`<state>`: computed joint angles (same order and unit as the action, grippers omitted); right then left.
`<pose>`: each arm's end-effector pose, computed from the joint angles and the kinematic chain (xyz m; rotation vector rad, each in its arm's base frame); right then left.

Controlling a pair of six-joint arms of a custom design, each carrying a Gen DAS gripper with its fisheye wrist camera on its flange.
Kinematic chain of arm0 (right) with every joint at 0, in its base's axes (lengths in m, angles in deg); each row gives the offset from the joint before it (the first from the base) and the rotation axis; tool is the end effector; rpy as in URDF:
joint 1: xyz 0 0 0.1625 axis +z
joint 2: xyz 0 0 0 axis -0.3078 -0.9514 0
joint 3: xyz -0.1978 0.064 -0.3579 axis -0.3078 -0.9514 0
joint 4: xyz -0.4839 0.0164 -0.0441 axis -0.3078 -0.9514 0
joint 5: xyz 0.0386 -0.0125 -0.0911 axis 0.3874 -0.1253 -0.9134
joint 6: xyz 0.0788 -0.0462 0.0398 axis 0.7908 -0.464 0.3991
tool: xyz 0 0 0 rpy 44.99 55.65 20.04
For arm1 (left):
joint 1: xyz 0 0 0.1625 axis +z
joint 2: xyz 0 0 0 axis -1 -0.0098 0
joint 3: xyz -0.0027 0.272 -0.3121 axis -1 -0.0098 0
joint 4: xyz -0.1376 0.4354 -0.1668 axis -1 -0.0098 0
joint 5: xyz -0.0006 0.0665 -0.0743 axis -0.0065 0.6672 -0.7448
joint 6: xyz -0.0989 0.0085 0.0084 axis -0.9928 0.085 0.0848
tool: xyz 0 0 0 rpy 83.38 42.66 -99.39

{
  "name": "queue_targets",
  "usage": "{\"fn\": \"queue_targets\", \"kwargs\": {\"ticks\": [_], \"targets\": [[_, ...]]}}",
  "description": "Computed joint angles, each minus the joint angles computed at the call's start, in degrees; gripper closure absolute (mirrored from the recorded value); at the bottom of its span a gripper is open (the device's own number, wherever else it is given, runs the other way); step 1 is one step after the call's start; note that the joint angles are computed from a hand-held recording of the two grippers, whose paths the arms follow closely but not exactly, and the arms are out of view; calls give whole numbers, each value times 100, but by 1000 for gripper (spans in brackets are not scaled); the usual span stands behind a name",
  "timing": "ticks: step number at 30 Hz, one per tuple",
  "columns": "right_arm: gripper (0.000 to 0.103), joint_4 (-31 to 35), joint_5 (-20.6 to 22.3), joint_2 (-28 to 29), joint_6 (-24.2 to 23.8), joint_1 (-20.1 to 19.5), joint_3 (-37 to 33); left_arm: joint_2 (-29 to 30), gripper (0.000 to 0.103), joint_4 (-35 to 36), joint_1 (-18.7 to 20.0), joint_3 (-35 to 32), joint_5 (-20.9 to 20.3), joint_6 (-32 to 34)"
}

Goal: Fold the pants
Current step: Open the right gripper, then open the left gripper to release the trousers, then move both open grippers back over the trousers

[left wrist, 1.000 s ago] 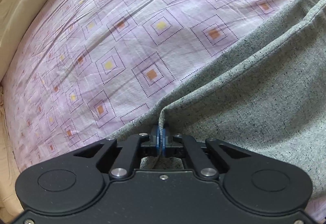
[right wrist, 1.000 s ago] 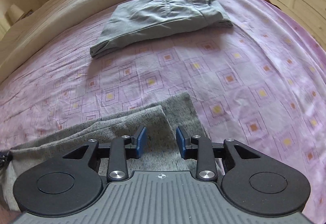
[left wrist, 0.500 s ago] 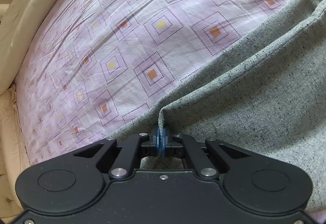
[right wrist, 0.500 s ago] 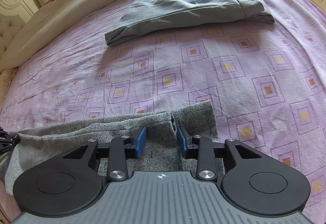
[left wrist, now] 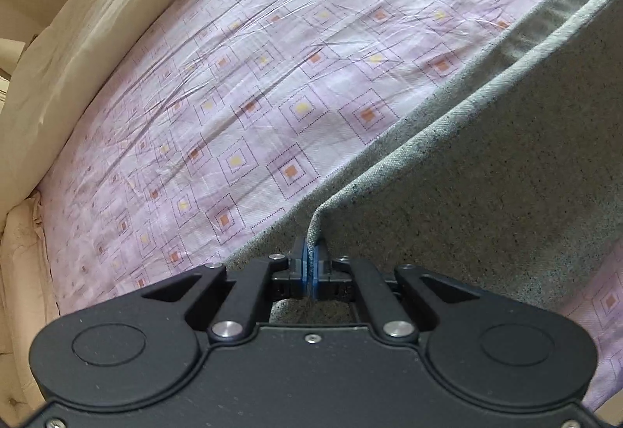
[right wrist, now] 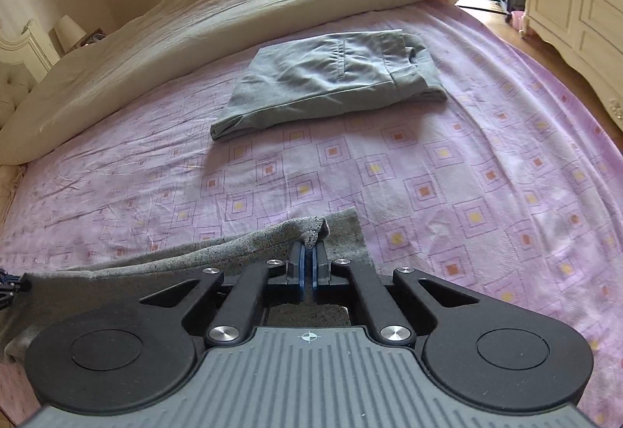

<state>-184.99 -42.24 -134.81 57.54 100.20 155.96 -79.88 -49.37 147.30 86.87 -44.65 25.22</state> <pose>-0.0066 -0.6604 0.3741 -0.2154 -2.3229 0.9514 -0.2783 -0.8425 0.0865 1.0925 1.9314 0.0334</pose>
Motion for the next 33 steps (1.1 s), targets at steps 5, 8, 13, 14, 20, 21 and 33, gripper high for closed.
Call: {"fn": "queue_targets", "kwargs": {"ticks": [5,8,13,14,20,21,33], "targets": [[99,218,-142,720,226,-213,-766,684,97,117,192,-789,218,-102],[99,414,-400,1131,245,-256,-1182,1059,97,798,277,-1386,262,-428],[99,765,-532,1300,364,-293,-1385,1056,97,948,302,-1311,350,-105],[99,790,-544,1300,356,-304,-1377,1033,96,892,299,-1251,381,-40],[90,524,-288,1081,762,-441,-1177,1138,78,805,248,-1366,624,-180],[90,198,-195,956,826,-458,-1012,1121,76,693,239,-1361,606,-177],[90,583,-315,137,-361,-212,26,861,73,746,41,-1405,225,-1196]]}}
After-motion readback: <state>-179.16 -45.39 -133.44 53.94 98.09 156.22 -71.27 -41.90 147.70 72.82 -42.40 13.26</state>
